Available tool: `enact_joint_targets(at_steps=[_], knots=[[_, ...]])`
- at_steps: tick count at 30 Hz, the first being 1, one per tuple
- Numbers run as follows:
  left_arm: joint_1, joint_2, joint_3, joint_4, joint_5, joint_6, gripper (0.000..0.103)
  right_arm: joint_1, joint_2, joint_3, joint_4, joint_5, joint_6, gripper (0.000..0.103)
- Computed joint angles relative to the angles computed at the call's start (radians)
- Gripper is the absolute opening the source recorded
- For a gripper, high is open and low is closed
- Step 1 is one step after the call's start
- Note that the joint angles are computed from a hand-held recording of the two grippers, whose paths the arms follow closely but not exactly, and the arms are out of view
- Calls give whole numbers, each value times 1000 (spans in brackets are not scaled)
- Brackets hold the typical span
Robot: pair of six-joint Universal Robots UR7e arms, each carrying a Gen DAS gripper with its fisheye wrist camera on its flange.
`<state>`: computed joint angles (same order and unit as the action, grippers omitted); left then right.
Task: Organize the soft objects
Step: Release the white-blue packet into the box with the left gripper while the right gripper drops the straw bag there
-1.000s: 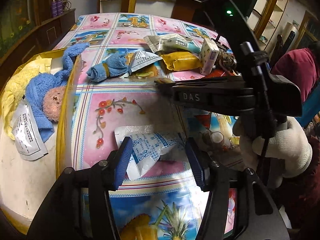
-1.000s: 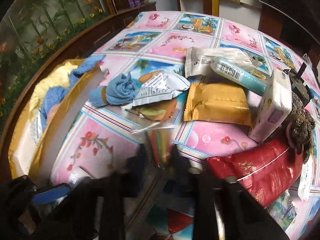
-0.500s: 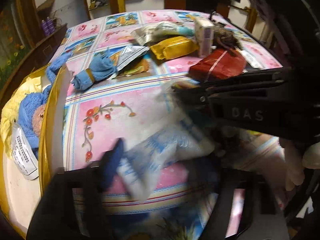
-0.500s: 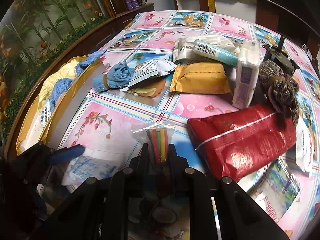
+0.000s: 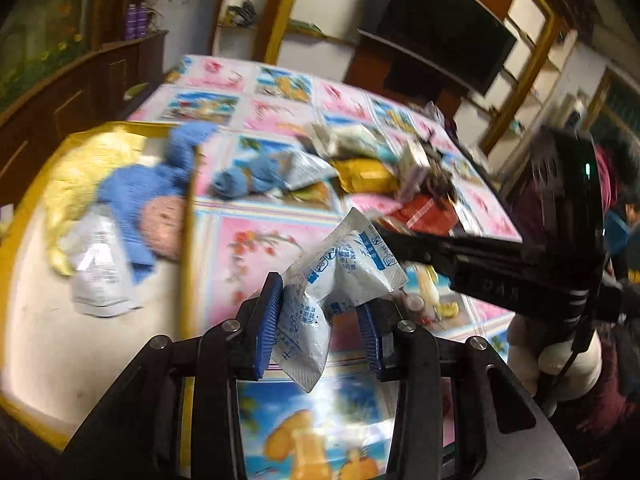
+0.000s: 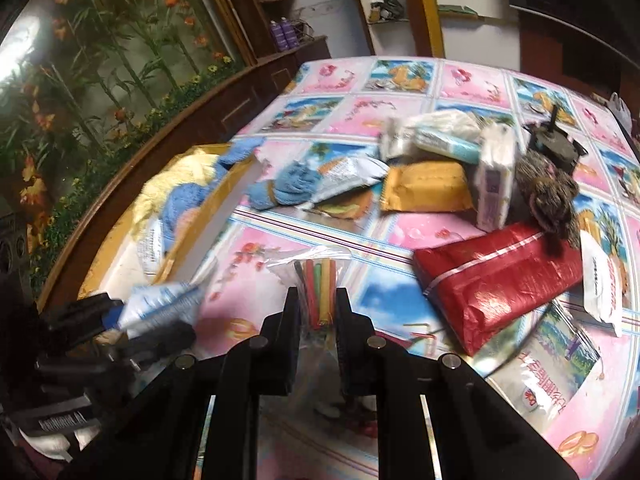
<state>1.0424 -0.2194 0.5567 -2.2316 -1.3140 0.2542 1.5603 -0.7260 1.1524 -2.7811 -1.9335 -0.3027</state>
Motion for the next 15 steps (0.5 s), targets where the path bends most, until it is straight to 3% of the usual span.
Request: enact_joint_targets(at_steps=[4,10,13,15], knots=[[28,-32,11,-61,56,-48,36,24,24,-42,47,46,-12,14],[81,15,-128,2,131,-151,36,66,120,-184,159,81,-22,14],[97,68,-234,59,174,-188,37,87,180,-269,220,82,-27,14],[107,142,-385,152,192,-212,37,100,218,-322,257,73,-35,14]])
